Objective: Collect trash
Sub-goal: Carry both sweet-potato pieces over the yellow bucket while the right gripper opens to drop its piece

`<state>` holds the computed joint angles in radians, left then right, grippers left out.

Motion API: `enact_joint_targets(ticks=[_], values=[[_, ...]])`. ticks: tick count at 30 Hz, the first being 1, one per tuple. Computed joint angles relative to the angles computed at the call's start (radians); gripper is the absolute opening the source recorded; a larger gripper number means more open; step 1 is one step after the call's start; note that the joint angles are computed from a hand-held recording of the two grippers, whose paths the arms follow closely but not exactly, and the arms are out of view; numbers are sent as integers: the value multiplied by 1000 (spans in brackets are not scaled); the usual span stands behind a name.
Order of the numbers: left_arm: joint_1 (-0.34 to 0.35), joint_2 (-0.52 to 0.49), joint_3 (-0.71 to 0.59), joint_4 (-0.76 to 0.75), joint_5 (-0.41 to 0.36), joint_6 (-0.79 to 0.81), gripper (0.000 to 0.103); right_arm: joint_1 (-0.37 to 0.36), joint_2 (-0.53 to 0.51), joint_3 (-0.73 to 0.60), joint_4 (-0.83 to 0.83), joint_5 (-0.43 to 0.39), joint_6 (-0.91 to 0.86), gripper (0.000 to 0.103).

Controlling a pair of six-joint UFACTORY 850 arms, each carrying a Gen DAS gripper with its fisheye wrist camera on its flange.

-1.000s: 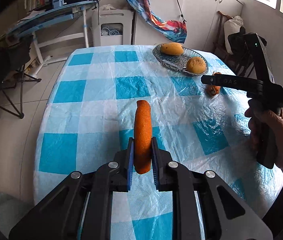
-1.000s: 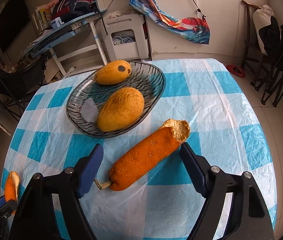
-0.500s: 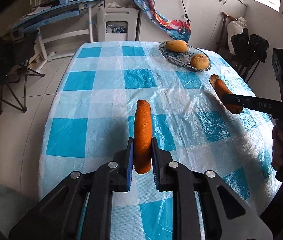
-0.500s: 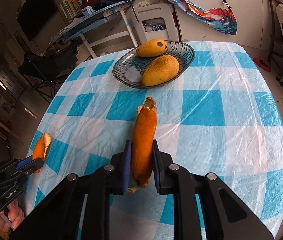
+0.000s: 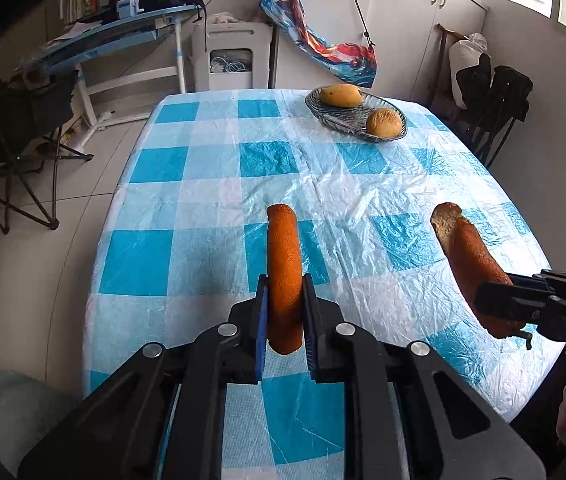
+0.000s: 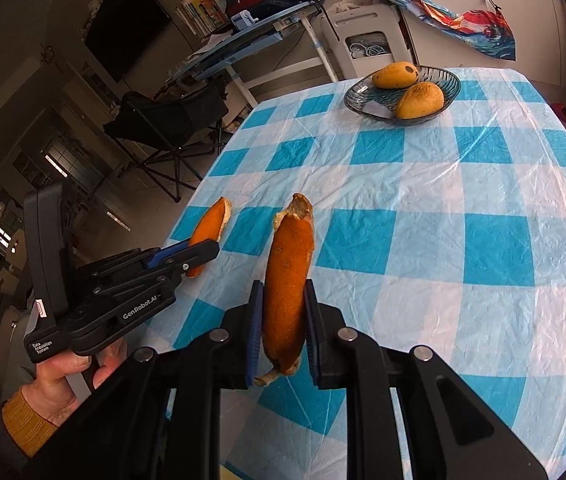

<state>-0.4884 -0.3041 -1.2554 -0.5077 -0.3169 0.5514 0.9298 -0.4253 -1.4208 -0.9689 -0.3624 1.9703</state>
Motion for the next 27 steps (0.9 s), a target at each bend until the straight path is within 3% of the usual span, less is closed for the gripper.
enact_joint_targets(ticks=[4, 7, 17, 21, 27], values=[[6, 99, 82, -69, 13, 54, 15, 67, 21, 27, -165, 5, 205, 20], [12, 170, 140, -126, 14, 93, 15, 114, 20, 26, -179, -5, 238, 20], [33, 388, 322, -219, -4, 144, 15, 225, -35, -10, 47, -17, 69, 21], [35, 467, 394, -189, -19, 108, 15, 246, -52, -22, 157, -38, -11, 27], [40, 566, 512, -162, -75, 73, 15, 268, -42, -15, 131, -121, 73, 45]])
